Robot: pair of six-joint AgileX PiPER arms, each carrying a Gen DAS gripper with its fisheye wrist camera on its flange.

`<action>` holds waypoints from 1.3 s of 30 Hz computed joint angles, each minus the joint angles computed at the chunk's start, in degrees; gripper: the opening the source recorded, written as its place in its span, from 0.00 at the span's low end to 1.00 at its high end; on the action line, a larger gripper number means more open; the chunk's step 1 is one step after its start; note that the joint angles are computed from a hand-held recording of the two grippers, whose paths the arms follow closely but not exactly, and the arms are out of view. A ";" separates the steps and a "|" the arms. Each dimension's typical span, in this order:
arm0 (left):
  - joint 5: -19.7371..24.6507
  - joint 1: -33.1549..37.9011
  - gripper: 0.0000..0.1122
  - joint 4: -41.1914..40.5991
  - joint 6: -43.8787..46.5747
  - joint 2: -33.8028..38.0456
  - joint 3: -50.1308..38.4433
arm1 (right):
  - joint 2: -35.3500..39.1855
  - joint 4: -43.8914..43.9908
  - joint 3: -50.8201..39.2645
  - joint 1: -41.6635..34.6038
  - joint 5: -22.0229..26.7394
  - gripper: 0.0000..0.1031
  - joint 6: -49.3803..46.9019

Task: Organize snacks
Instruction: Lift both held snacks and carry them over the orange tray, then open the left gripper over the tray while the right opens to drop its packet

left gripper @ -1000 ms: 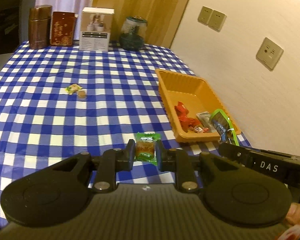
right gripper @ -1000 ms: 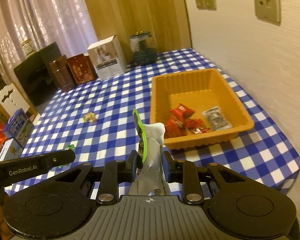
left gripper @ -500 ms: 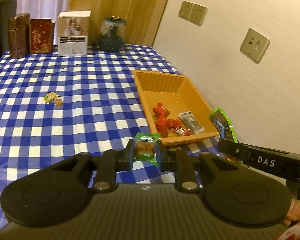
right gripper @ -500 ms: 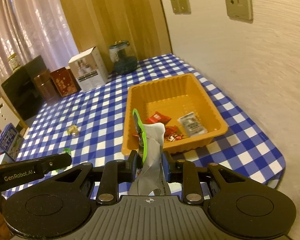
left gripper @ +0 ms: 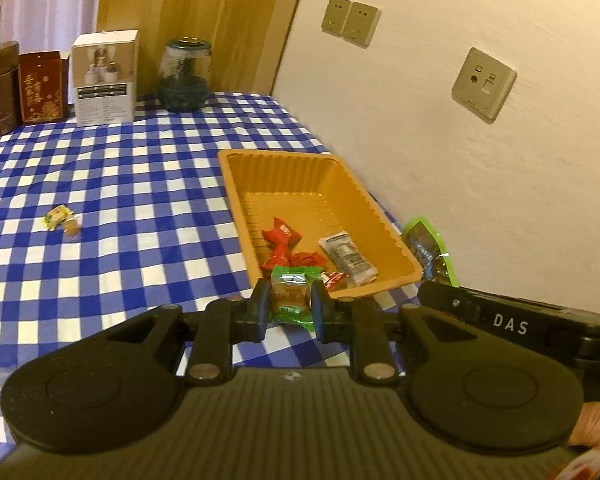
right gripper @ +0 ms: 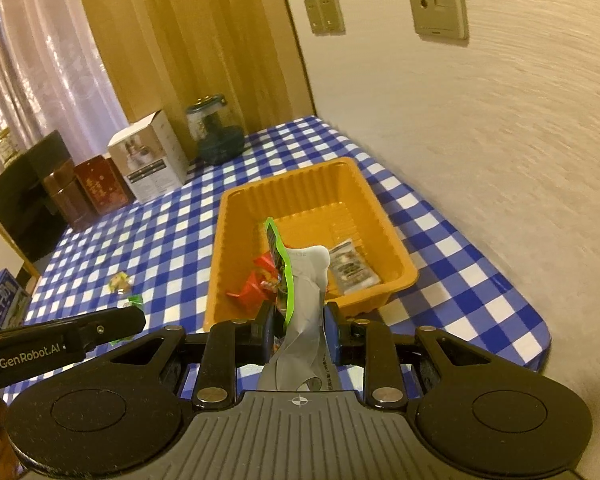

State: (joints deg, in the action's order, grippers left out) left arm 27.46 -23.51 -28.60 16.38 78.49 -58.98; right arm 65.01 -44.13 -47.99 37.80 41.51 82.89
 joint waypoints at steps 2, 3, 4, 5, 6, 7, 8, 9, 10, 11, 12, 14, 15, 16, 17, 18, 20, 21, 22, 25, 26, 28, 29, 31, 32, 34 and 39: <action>-0.09 -0.67 0.17 0.40 -0.57 0.90 -1.05 | -0.01 0.54 0.05 -1.28 -0.76 0.26 -0.95; -0.19 -0.97 0.17 0.56 -0.84 1.30 -1.51 | 0.05 0.93 -0.01 -2.10 -1.26 0.26 -1.60; -0.29 -1.26 0.17 0.83 -1.17 1.80 -2.07 | 0.04 1.19 0.03 -2.72 -1.66 0.26 -2.09; -0.35 -1.50 0.17 1.05 -1.39 2.19 -2.54 | 0.08 1.57 0.01 -3.44 -2.13 0.26 -2.73; -0.49 -1.71 0.17 1.21 -1.59 2.37 -2.71 | 0.15 1.95 0.03 -4.17 -2.67 0.26 -3.39; -0.55 -1.91 0.17 1.36 -1.81 2.83 -3.24 | 0.23 2.24 0.06 -4.81 -3.15 0.26 -3.95; -0.63 -2.28 0.17 1.90 -2.50 3.36 -3.89 | 0.31 2.66 0.06 -5.59 -3.70 0.26 -4.68; -0.66 -2.44 0.17 2.17 -2.82 3.77 -4.40 | 0.45 2.90 0.02 -6.18 -4.15 0.26 -5.19; -0.66 -2.59 0.17 2.37 -3.06 4.20 -4.93 | 0.57 3.10 0.02 -6.66 -4.53 0.26 -5.61; -0.64 -2.73 0.17 2.53 -3.19 4.62 -5.45 | 0.77 3.47 -0.06 -7.36 -5.05 0.26 -6.28; -0.62 -2.74 0.17 2.45 -2.99 4.95 -5.82 | 0.85 3.64 -0.07 -7.75 -5.36 0.26 -6.62; -0.63 -2.98 0.17 2.71 -3.26 5.83 -6.88 | 1.08 4.25 -0.21 -8.81 -6.11 0.26 -7.69; -0.71 -3.10 0.17 2.70 -3.30 6.19 -7.28 | 1.27 4.63 -0.33 -9.50 -6.56 0.26 -8.40; -0.79 -3.17 0.17 2.71 -3.32 6.59 -7.71 | 1.53 5.10 -0.52 -10.24 -7.05 0.26 -9.27; -0.87 -3.21 0.17 2.65 -3.26 6.98 -8.13 | 1.79 5.66 -0.71 -11.01 -7.56 0.26 -10.25; -0.89 -3.23 0.17 2.57 -3.21 7.29 -8.47 | 2.02 6.13 -0.91 -11.65 -7.96 0.26 -11.07; -1.08 -3.44 0.17 2.83 -3.56 8.12 -9.33 | 2.57 7.04 -1.32 -12.99 -8.88 0.26 -12.76; -1.05 -3.47 0.17 2.92 -3.70 8.57 -9.85 | 2.85 7.49 -1.56 -13.63 -9.30 0.26 -13.61; -1.09 -3.51 0.17 2.95 -3.77 9.01 -10.28 | 3.11 7.88 -1.70 -14.25 -9.81 0.26 -14.42; -1.06 -3.48 0.17 3.22 -4.11 10.40 -11.65 | 4.17 9.26 -2.59 -16.10 -11.11 0.26 -17.14; -1.03 -3.43 0.17 3.30 -4.21 10.85 -12.09 | 4.60 9.80 -2.91 -16.74 -11.58 0.26 -18.07; -1.09 -3.44 0.17 3.70 -4.62 11.81 -12.96 | 5.52 10.62 -3.54 -17.81 -12.40 0.26 -19.55; -1.10 -3.47 0.17 3.89 -4.73 12.28 -13.36 | 6.06 11.21 -3.89 -18.39 -12.87 0.26 -20.45; -1.10 -3.44 0.17 4.23 -4.87 13.35 -14.27 | 6.52 11.50 -4.17 -18.74 -13.21 0.26 -20.88; -0.93 -3.44 0.17 4.45 -5.02 13.99 -14.95 | 7.13 12.12 -4.56 -19.22 -13.63 0.26 -21.73; -0.88 -3.60 0.17 5.06 -5.67 15.23 -16.19 | 8.40 13.71 -5.39 -20.28 -14.48 0.26 -23.81; -0.50 -3.83 0.17 5.56 -6.31 18.21 -19.06 | 11.57 17.64 -7.29 -22.92 -16.64 0.26 -29.02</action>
